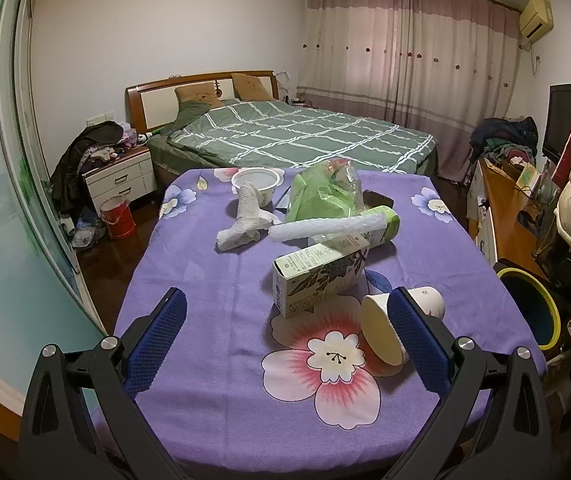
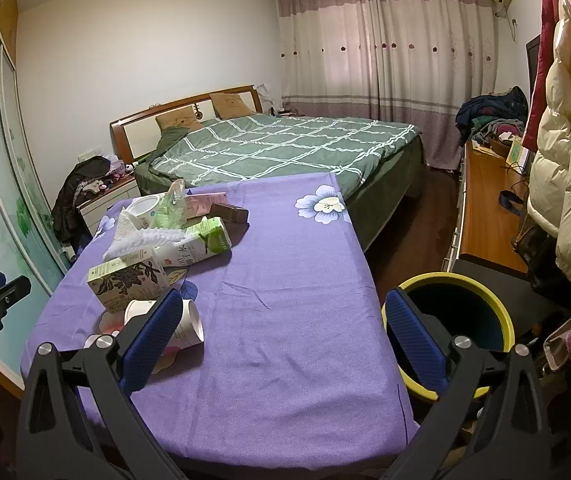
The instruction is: Collect trash
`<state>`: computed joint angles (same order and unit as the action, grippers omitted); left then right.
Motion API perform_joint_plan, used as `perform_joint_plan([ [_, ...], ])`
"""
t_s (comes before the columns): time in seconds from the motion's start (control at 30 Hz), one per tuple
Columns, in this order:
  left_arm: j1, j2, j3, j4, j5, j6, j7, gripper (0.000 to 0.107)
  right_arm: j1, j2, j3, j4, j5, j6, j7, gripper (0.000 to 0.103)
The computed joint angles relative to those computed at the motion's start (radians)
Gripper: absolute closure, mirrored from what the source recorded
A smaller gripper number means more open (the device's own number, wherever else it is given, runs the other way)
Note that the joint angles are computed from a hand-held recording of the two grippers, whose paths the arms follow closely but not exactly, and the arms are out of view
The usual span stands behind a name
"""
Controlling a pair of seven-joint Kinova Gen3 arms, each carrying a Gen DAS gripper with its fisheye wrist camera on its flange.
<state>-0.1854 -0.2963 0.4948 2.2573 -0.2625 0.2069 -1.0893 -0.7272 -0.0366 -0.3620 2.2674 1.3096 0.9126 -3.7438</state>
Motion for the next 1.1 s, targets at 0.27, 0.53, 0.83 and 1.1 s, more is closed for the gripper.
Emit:
perform_joint_plan([
  [0.27, -0.006, 0.001, 0.007, 0.0, 0.0, -0.001, 0.001, 0.008, 0.008, -0.008, 0.006, 0.004, 0.001, -0.011, 0.0, 0.006],
  [0.53, -0.01, 0.003, 0.01, 0.002, -0.002, -0.005, 0.001, 0.008, 0.013, -0.008, 0.003, 0.003, 0.0, -0.012, 0.003, 0.006],
  [0.83, -0.027, 0.005, 0.028, 0.006, -0.003, -0.012, 0.004, 0.008, 0.015, -0.007, 0.004, 0.001, -0.003, -0.012, 0.002, 0.006],
  [1.1, -0.039, 0.005, 0.041, 0.009, -0.003, -0.017, 0.006, 0.008, 0.02, -0.01, 0.008, 0.002, -0.003, -0.02, 0.003, 0.006],
])
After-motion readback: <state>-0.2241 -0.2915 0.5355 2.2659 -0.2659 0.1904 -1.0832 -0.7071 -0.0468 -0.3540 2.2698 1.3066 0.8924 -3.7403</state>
